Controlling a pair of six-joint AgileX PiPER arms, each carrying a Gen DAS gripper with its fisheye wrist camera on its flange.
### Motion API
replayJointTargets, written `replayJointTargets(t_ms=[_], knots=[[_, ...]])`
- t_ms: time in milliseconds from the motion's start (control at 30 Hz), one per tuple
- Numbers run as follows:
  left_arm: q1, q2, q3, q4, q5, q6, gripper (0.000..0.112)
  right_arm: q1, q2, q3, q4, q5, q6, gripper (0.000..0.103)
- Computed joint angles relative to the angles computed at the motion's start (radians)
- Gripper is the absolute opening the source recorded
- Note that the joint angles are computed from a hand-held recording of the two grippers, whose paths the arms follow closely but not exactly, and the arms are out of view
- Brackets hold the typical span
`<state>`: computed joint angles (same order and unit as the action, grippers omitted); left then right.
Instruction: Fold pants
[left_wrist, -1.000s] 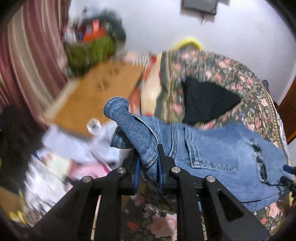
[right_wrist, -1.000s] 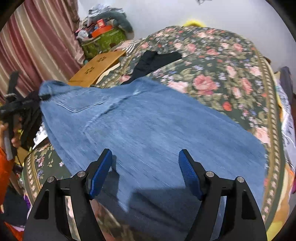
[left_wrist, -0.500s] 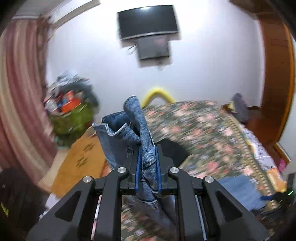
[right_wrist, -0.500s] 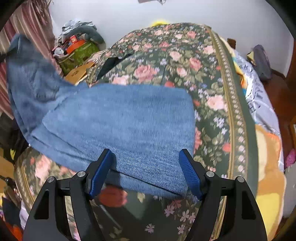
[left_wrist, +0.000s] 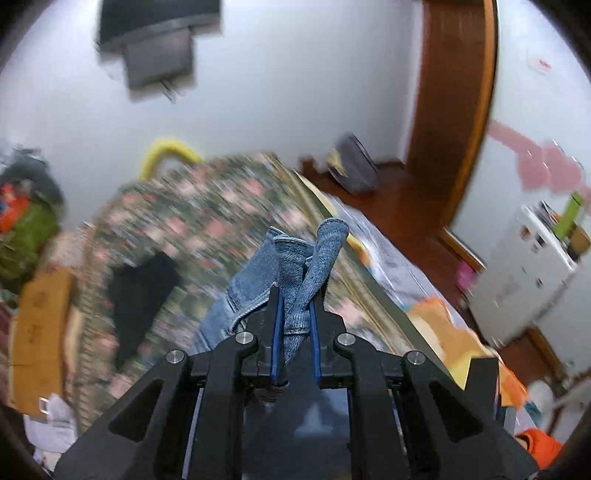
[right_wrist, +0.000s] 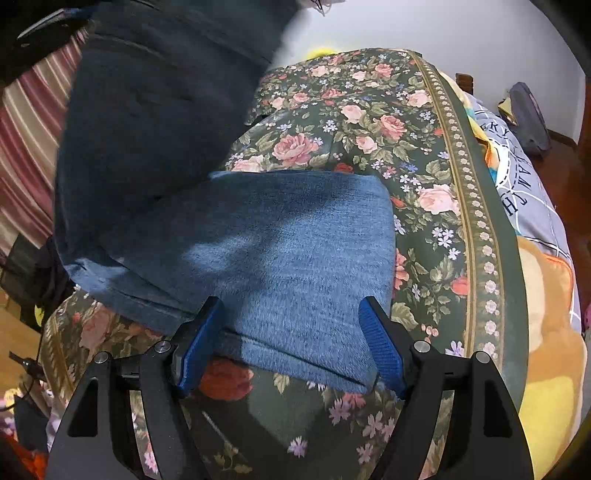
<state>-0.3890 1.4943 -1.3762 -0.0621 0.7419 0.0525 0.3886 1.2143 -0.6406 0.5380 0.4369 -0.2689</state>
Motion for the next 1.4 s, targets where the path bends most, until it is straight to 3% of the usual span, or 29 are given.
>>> replayJointTargets(t_ms=[167, 233, 367, 567, 767, 1133, 1200, 1400], knots=[[-0.098, 0.056, 0.019, -0.036, 0.063, 0.036, 0.016, -0.064, -0.073, 0.03, 0.064, 0.076, -0.044, 0.073], [-0.103, 0.057, 0.023, -0.073, 0.091, 0.07, 0.026, -0.075, -0.093, 0.044, 0.06, 0.092, -0.035, 0.073], [-0.073, 0.007, 0.024, -0.074, 0.066, 0.082, 0.062, -0.07, -0.119, 0.065, 0.037, 0.105, 0.0, 0.073], [0.049, -0.01, 0.001, -0.071, 0.035, 0.148, 0.079, -0.029, -0.107, 0.062, 0.022, 0.092, 0.038, 0.073], [0.222, 0.195, -0.134, -0.023, 0.083, 0.204, 0.08, 0.026, -0.046, 0.024, -0.004, 0.066, 0.08, 0.073], [0.338, 0.618, -0.34, 0.23, 0.151, 0.16, 0.081, 0.06, 0.09, -0.079, -0.098, 0.046, 0.177, 0.074], [0.373, 0.634, -0.31, 0.195, 0.136, 0.206, 0.086, 0.052, 0.101, -0.089, -0.101, 0.051, 0.181, 0.074], [0.469, 0.474, -0.069, 0.138, 0.023, 0.306, 0.088, 0.056, 0.087, -0.115, -0.166, 0.062, 0.264, 0.074]])
